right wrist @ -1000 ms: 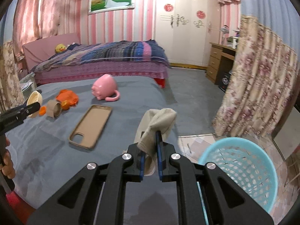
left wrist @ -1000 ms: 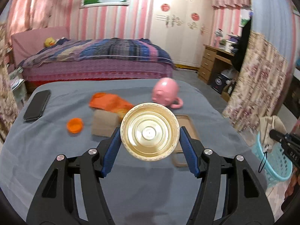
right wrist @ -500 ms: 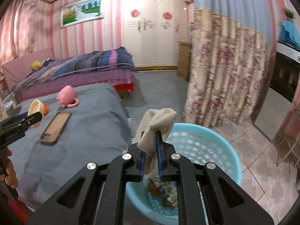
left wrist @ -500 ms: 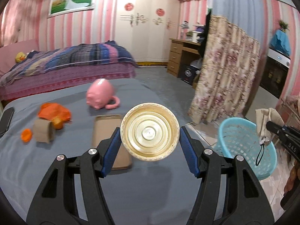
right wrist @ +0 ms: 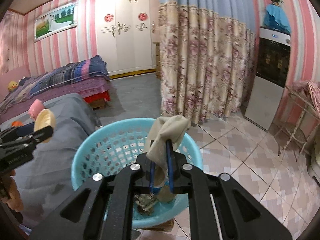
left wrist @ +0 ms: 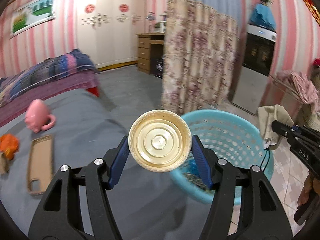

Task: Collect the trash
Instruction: 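Carry the bowl and the beige cloth in both grippers over the basket, then open the left gripper to drop the bowl while the right gripper releases the cloth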

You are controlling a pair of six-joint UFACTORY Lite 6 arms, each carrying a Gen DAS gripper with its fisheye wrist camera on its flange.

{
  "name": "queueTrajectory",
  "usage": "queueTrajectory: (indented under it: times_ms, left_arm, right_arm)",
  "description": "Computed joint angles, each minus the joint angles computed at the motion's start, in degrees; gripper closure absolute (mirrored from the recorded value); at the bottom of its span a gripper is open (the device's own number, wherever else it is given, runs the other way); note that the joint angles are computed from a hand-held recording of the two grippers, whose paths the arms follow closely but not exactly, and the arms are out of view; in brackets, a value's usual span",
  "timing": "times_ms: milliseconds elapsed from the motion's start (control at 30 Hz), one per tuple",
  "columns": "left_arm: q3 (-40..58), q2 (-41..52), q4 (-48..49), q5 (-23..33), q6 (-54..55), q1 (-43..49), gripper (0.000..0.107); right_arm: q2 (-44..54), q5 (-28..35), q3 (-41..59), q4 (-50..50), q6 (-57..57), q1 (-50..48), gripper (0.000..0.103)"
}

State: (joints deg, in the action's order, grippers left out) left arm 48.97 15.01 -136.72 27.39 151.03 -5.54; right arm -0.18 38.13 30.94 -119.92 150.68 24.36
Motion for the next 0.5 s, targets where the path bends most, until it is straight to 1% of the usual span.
queueTrajectory:
  times_ms: [167, 267, 300, 333, 400, 500]
  left_arm:
    - [4.42, 4.64, -0.7, -1.83, -0.53, -5.4, 0.046]
    - [8.6, 7.74, -2.26, -4.51, 0.86, -8.3, 0.046]
    - [9.68, 8.37, -1.63, -5.12, 0.24, -8.69, 0.04]
    - [11.14, 9.12, -0.64, -6.04, -0.88, -9.17, 0.03]
    - [12.63, 9.53, -2.56, -6.8, 0.39, -9.73, 0.024]
    - [12.99, 8.99, -2.62, -6.64, 0.39, -8.95, 0.02]
  right_arm:
    - [-0.43, -0.41, -2.08, -3.58, 3.47, -3.26, 0.092]
    - [-0.73, -0.06, -2.79, -3.63, 4.31, -3.51, 0.092]
    - [-0.88, 0.06, -3.06, -3.79, 4.6, -3.62, 0.092]
    - [-0.86, 0.17, -3.17, -3.71, 4.68, -3.64, 0.092]
    - [-0.45, 0.23, -3.44, -4.77, 5.73, -4.21, 0.092]
    - [-0.32, 0.35, -3.45, -3.82, 5.52, -3.59, 0.092]
